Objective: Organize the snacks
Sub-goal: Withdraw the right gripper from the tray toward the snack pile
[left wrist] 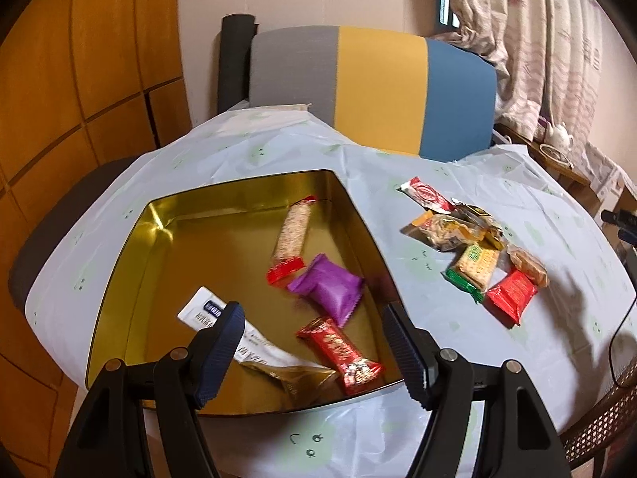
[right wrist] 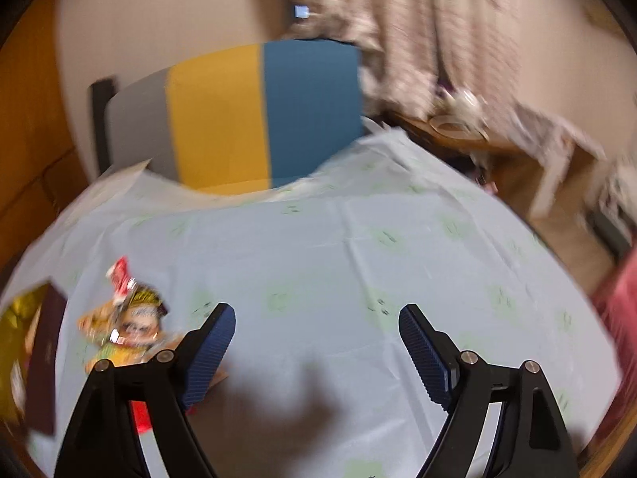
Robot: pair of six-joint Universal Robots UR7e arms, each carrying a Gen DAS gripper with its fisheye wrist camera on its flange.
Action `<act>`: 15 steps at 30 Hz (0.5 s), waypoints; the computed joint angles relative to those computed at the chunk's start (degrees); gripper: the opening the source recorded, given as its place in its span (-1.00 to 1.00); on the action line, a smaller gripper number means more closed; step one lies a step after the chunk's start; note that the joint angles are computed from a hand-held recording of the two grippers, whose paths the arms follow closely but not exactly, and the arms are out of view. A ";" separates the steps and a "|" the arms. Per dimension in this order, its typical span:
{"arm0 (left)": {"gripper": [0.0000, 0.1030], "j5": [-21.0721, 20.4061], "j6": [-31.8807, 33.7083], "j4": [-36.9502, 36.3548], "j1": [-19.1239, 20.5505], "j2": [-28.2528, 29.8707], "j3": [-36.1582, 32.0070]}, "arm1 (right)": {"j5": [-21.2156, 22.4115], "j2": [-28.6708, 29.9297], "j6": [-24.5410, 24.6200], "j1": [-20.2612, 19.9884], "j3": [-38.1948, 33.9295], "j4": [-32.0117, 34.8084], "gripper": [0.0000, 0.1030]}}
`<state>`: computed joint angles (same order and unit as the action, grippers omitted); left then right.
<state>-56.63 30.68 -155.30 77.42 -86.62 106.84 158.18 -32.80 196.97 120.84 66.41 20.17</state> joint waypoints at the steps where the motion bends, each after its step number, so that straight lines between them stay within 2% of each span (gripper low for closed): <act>1: 0.42 -0.02 0.16 0.11 -0.22 0.03 0.11 | -0.41 -0.97 1.50 -0.32 1.07 -0.51 0.65; 8: 0.42 0.08 1.74 1.47 -2.48 0.68 1.14 | -2.96 -5.09 11.31 -1.61 6.17 -1.22 0.70; 12: 0.44 -0.54 2.82 2.34 -3.95 1.22 1.68 | -2.95 -4.59 12.11 -1.53 5.55 -0.82 0.71; 15: 0.60 -1.73 3.44 4.15 -4.89 1.72 1.65 | -3.46 -4.55 12.33 -1.67 5.51 -0.52 0.73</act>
